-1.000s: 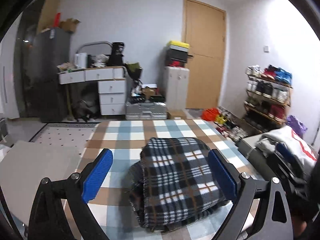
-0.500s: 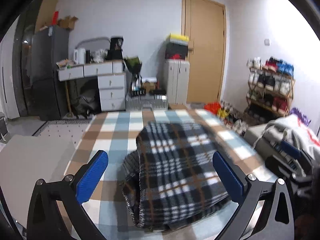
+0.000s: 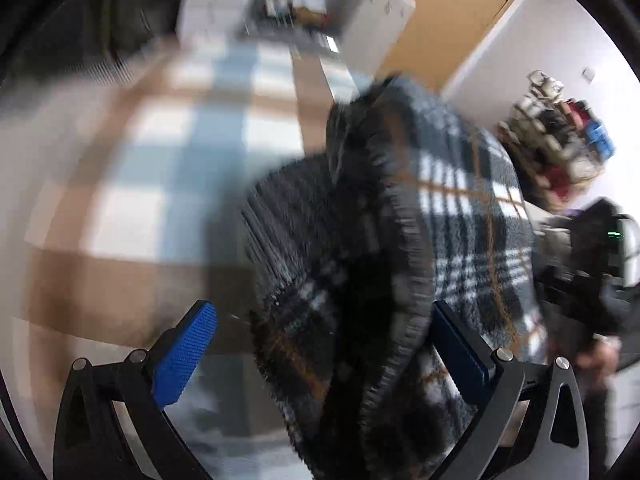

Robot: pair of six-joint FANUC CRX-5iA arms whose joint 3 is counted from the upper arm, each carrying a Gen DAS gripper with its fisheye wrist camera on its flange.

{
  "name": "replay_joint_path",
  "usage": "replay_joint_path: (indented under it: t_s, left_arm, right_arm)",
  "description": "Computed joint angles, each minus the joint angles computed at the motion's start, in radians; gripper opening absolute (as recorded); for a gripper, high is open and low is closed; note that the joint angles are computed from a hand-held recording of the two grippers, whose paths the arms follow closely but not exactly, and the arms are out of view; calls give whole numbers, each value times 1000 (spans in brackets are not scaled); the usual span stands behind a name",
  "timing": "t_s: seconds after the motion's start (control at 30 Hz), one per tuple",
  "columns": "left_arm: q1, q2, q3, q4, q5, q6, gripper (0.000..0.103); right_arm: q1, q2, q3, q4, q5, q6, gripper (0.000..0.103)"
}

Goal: Fold large clothes
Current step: 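Grasp the folded plaid bundle with both grippers and lift it off the bedspread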

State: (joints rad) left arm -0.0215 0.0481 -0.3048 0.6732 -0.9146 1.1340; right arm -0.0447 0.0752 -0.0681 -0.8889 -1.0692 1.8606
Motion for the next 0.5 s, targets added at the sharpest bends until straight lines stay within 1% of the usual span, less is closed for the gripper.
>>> replay_joint_path:
  t_s: [0.03, 0.1, 0.13, 0.23, 0.27, 0.3, 0.37, 0.43, 0.47, 0.5]
  left_arm:
    - [37, 65, 16, 100, -129, -14, 102]
    - [75, 157, 33, 203, -295, 24, 102]
    - [85, 178, 42, 232, -340, 9, 102]
    - [71, 187, 109, 167, -381, -15, 102]
    - [65, 193, 122, 164, -391, -20, 102]
    - [56, 209, 137, 170, -421, -25, 102]
    - [44, 227, 138, 208, -464, -29, 102]
    - [29, 203, 142, 197, -458, -29, 101]
    - [27, 191, 139, 210, -464, -41, 91]
    - [23, 175, 142, 204, -462, -41, 86]
  right_arm:
    - [5, 29, 31, 14, -31, -21, 103]
    - [3, 60, 69, 16, -77, -21, 103]
    - [0, 78, 88, 12, -105, -21, 103]
    - [-9, 139, 145, 2, -184, -9, 103]
    - [-11, 162, 165, 2, -205, -17, 103]
    - [-19, 193, 196, 0, -234, -19, 103]
    - [-37, 236, 225, -40, -285, -20, 103]
    - [-56, 247, 224, -79, -305, -15, 103]
    - [-63, 236, 210, -91, -292, 8, 103]
    - [-69, 222, 193, -103, -284, 17, 102]
